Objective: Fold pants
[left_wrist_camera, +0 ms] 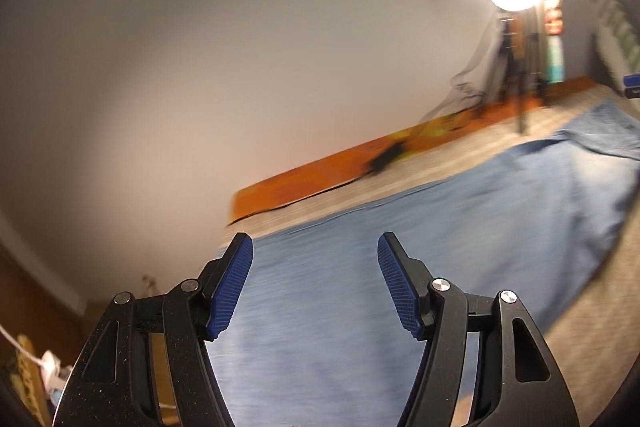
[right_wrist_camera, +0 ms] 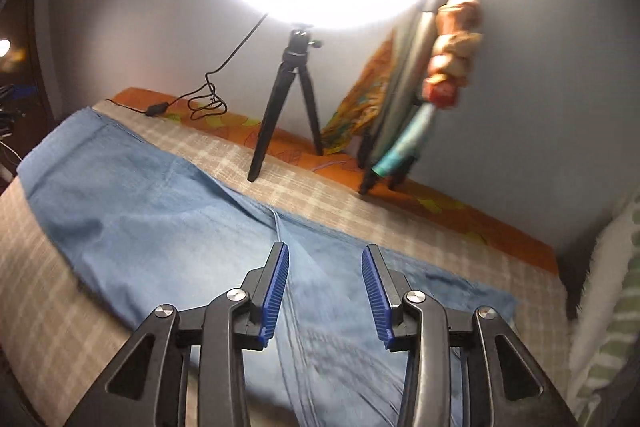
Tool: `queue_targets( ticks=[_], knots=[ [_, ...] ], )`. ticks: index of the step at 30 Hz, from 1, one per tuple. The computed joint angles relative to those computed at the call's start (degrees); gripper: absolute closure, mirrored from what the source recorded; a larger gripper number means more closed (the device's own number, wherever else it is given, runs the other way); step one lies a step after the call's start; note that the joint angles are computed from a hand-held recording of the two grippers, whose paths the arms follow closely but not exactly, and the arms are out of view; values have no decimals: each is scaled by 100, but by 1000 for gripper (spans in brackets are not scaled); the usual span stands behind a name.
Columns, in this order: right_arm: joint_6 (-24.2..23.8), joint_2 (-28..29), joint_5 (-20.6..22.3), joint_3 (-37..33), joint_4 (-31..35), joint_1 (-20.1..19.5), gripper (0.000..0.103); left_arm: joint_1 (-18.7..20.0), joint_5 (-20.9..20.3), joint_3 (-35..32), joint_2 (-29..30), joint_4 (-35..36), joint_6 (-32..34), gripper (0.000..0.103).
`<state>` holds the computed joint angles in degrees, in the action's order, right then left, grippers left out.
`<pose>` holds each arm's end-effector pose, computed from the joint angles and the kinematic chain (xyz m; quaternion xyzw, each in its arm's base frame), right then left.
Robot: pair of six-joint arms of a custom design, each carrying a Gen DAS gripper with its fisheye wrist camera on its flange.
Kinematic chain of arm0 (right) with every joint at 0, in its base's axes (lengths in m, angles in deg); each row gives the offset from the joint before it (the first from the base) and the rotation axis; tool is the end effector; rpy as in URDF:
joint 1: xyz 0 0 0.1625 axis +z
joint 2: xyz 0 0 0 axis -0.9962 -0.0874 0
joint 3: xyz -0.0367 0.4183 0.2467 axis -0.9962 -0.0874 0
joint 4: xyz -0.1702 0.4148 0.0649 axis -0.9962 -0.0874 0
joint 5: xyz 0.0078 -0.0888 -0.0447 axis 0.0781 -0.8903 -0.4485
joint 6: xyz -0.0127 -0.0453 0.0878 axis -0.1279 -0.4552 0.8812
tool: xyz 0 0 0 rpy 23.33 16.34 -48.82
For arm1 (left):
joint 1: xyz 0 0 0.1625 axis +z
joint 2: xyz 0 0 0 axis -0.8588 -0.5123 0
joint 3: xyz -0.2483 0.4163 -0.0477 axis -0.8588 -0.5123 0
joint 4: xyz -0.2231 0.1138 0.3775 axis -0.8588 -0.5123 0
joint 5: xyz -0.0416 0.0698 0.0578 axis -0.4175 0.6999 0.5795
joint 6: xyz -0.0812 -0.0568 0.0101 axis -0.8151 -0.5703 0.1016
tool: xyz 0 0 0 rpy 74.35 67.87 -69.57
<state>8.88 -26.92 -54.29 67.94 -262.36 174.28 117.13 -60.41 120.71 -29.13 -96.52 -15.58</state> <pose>0.0542 -0.7321 0.4064 0.0997 -0.7895 0.3497 0.4944 -0.3385 -0.9040 0.1382 0.4457 0.7788 -0.3021 0.3217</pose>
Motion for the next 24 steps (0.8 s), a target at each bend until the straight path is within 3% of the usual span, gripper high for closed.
queue_targets(
  ticks=[7, 14, 17, 21, 24],
  knots=[
    [-92, -1150, -207, 1586, -555, -100, 60, -434, -573, 378, 101, 320, -30, 38],
    [-102, -1931, -21, 2629, -892, -484, 60, -834, -926, 356, 483, 814, -187, 38],
    [-344, -2077, 122, 2925, -1027, -710, 59, -979, -1043, 290, 639, 1036, -354, 38],
    [-1014, -2099, 354, 3240, -1505, -981, 42, -1134, -1222, 62, 965, 1293, -522, 38],
    [-1288, -2100, 613, 3336, -1603, -1194, 40, -1213, -1370, -140, 1209, 1567, -734, 38]
  ],
)
